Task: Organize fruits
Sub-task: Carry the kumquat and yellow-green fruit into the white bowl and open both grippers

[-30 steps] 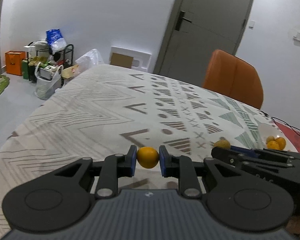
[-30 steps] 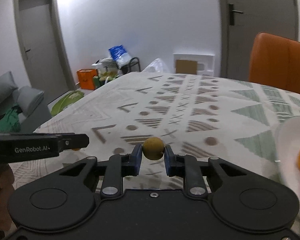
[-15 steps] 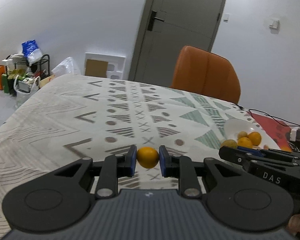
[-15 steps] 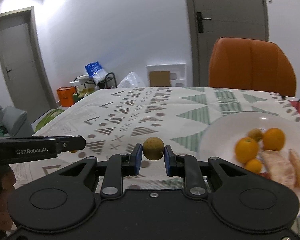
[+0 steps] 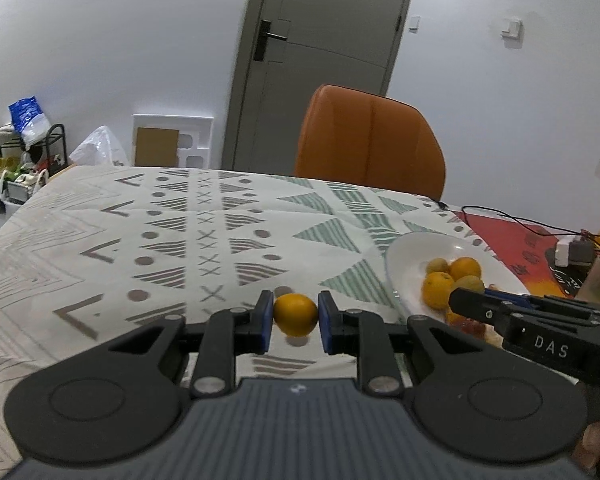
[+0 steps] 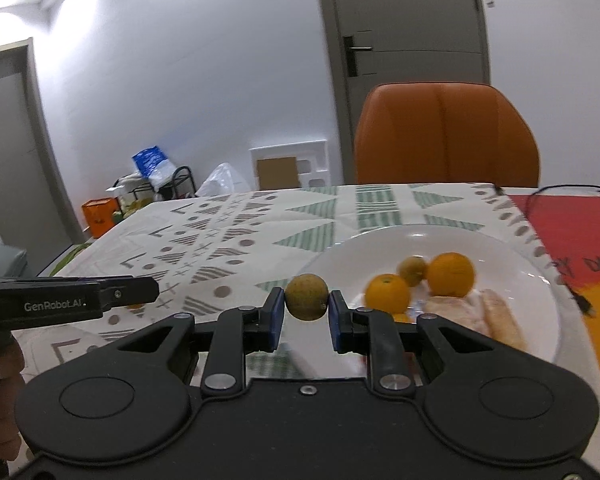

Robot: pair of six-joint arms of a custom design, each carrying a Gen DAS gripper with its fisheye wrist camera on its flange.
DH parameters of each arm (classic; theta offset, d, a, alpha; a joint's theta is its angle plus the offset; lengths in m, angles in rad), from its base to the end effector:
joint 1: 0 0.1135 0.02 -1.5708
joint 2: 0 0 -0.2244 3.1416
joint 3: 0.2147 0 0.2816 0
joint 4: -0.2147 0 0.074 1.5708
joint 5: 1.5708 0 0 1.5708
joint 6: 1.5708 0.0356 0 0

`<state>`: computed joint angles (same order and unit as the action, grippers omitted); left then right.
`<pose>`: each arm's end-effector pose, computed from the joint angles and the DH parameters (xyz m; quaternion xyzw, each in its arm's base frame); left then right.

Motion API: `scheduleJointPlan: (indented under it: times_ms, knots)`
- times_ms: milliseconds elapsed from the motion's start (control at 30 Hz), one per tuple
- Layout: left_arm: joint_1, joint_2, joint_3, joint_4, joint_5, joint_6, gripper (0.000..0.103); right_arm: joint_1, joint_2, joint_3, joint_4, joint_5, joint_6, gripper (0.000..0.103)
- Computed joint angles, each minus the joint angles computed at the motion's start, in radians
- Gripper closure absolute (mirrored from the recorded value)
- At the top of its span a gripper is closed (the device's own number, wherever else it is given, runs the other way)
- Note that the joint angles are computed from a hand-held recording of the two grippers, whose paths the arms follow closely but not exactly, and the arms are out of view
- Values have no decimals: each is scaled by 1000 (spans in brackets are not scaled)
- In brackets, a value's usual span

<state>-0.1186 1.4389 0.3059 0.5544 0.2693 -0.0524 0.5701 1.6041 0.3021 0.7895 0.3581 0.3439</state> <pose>0.2493 -0.0392 0.0530 0.0927 0.8689 -0.1579 0.4599 0.2188 0.1255 0.0358 -0.0065 0.8542 0.0812 0.5136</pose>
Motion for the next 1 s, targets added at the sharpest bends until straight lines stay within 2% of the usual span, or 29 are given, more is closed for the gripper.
scheduleJointPlan:
  times_ms: [500,567,1000]
  knots:
    - [-166,63,69,7,-92,-25,81,-147,-63,-102,55,-49,-4,81]
    - [-181,74,83,4,-100,-27,81,-163,-49,-102,75,-55,-4,74]
    - [-257,139,151,4,-131,-29,81,-191,-116,-178,73,-84,-5,70]
